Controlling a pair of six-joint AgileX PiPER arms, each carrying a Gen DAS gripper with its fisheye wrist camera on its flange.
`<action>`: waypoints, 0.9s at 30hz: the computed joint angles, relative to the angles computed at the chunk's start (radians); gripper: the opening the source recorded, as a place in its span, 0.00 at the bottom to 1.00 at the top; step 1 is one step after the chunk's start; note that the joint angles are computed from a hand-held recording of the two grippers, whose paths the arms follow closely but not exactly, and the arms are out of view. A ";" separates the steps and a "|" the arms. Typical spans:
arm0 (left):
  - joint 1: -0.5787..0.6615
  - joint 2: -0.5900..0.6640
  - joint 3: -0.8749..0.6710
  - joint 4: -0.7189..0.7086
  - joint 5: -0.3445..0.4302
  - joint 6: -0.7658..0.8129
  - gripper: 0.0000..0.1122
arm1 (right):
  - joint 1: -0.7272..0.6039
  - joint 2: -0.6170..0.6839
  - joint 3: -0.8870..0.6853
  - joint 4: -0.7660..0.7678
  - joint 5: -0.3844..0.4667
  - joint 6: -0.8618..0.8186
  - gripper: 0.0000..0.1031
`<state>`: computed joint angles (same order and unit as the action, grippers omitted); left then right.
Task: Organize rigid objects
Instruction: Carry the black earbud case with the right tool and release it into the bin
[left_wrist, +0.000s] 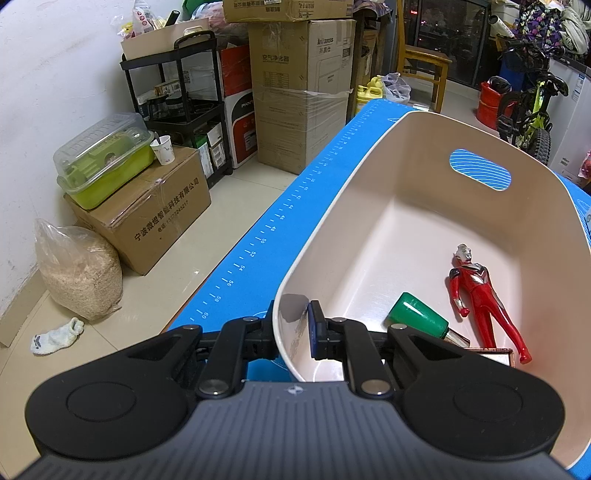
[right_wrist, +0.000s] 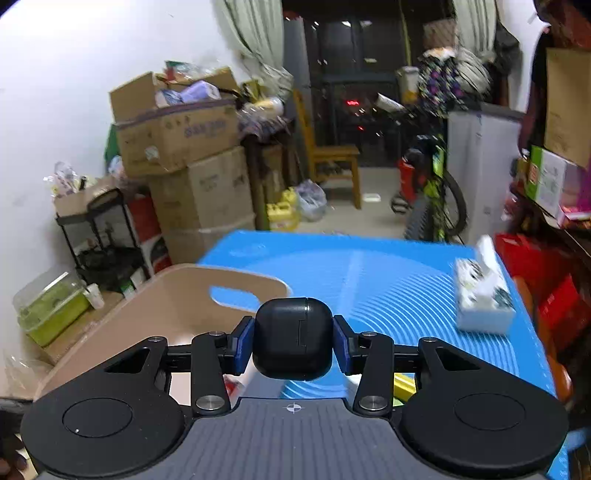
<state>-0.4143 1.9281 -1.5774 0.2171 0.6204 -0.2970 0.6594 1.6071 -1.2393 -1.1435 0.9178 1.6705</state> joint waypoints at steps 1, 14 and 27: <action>0.001 0.000 0.001 -0.001 -0.001 0.002 0.15 | 0.005 0.013 -0.016 -0.005 -0.005 -0.004 0.49; -0.001 0.000 -0.002 0.002 0.002 -0.001 0.15 | 0.027 0.245 -0.288 0.231 -0.095 -0.418 0.49; -0.003 0.002 -0.007 0.003 0.006 -0.003 0.15 | 0.014 0.318 -0.358 0.447 -0.061 -0.595 0.63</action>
